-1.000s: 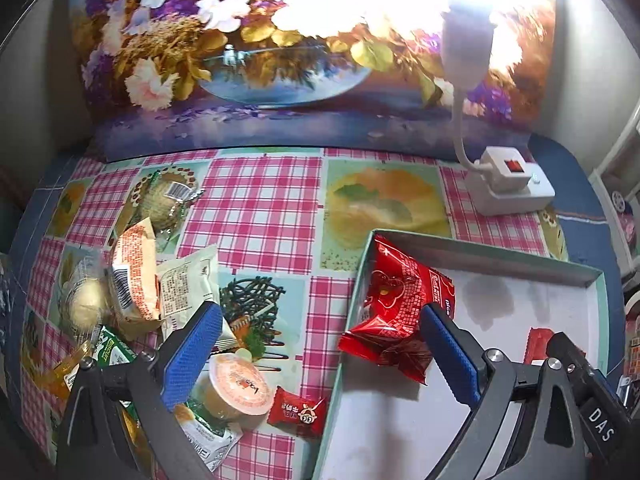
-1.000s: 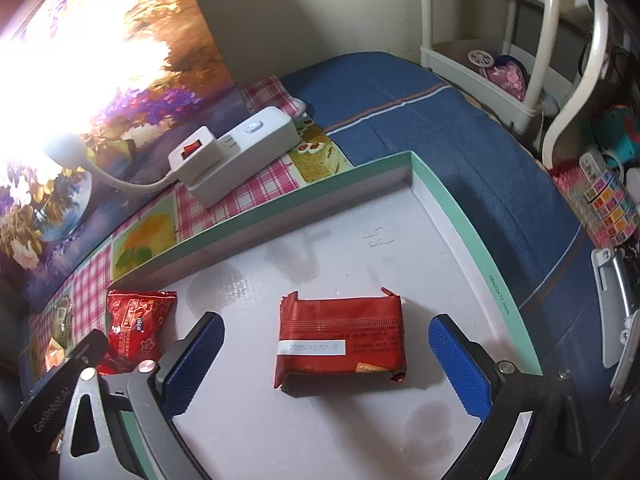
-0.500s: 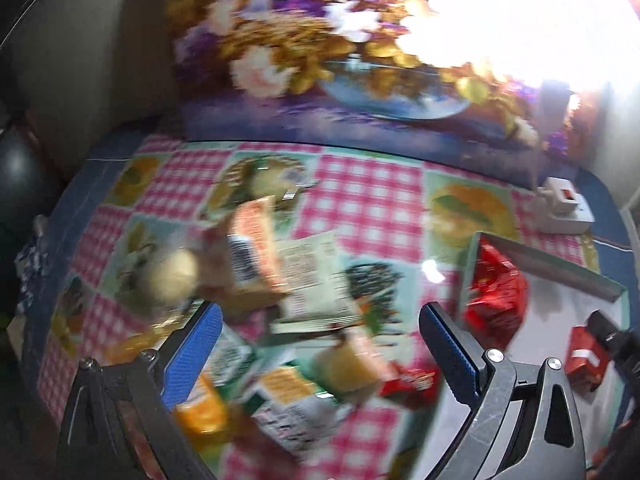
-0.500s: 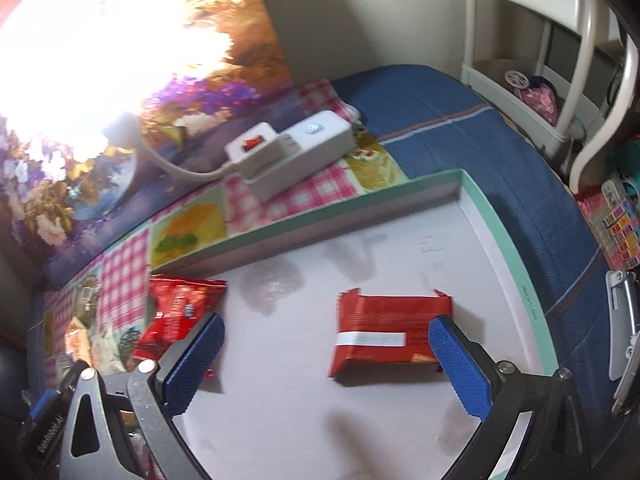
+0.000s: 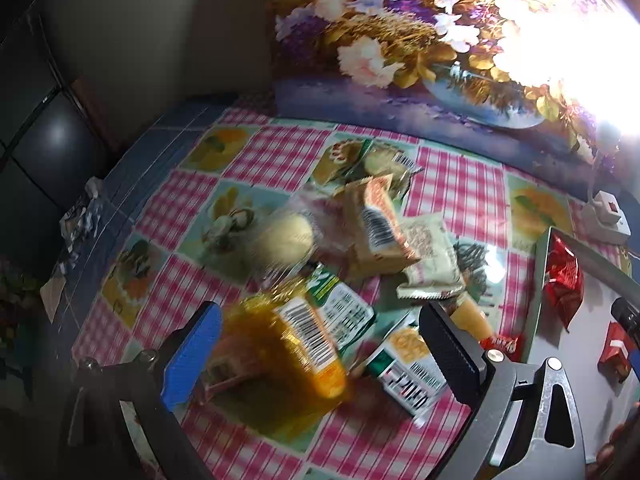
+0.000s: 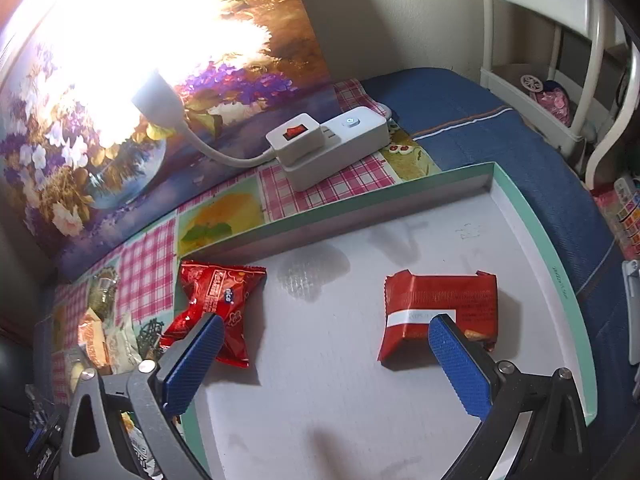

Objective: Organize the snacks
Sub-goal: 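Withdraw both tools from the tray back toward the snack pile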

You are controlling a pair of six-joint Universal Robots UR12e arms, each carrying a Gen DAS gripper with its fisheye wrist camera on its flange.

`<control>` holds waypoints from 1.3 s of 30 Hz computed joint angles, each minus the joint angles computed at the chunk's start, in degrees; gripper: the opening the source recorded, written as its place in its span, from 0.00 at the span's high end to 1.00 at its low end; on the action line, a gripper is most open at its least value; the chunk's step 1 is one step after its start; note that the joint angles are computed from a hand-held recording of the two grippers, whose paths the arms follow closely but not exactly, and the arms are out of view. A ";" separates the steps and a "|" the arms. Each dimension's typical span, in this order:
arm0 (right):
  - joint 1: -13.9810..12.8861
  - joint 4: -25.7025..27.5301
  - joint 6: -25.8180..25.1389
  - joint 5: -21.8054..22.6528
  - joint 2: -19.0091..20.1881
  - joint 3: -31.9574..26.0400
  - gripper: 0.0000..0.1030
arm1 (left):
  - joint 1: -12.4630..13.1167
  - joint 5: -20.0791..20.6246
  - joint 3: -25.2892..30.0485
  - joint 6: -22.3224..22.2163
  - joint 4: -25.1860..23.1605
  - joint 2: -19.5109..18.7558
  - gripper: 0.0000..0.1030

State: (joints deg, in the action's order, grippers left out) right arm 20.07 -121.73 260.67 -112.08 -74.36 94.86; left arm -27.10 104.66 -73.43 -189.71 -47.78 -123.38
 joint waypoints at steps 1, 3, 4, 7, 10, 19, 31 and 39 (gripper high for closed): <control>0.07 0.68 0.07 -0.10 0.11 -0.32 0.00 | 0.13 -0.44 -0.27 -0.03 -0.18 0.26 0.04; 0.48 -0.15 -1.09 -1.06 0.36 -0.63 0.00 | 0.48 -1.06 -0.70 -0.12 -0.72 0.73 0.04; 0.64 -0.83 -1.61 -1.40 0.42 -0.59 0.00 | 0.58 -1.12 -0.79 -0.11 -0.94 0.86 0.04; 1.05 -2.41 -3.97 -1.56 1.31 -1.48 0.00 | 0.98 -1.13 -1.19 0.21 -1.41 1.27 0.04; 1.54 -0.88 -4.63 -0.75 2.72 -3.49 0.00 | 1.70 -1.72 -1.55 -0.13 -1.94 1.68 0.04; 2.97 3.88 -6.14 1.58 5.95 -8.63 0.00 | 3.58 -0.96 -2.87 -0.92 -0.96 2.78 0.04; 5.58 5.43 -12.57 0.77 9.66 -15.23 0.00 | 7.08 -1.49 -3.38 -6.11 -3.17 3.16 0.04; 6.06 4.08 -18.07 5.10 12.20 -17.78 0.00 | 8.91 -9.19 -3.71 -7.94 -5.40 3.11 0.04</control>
State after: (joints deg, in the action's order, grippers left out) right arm 26.14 -117.64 242.61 -106.98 -62.16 77.07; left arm -18.19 95.47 -77.14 -197.64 -53.18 -120.27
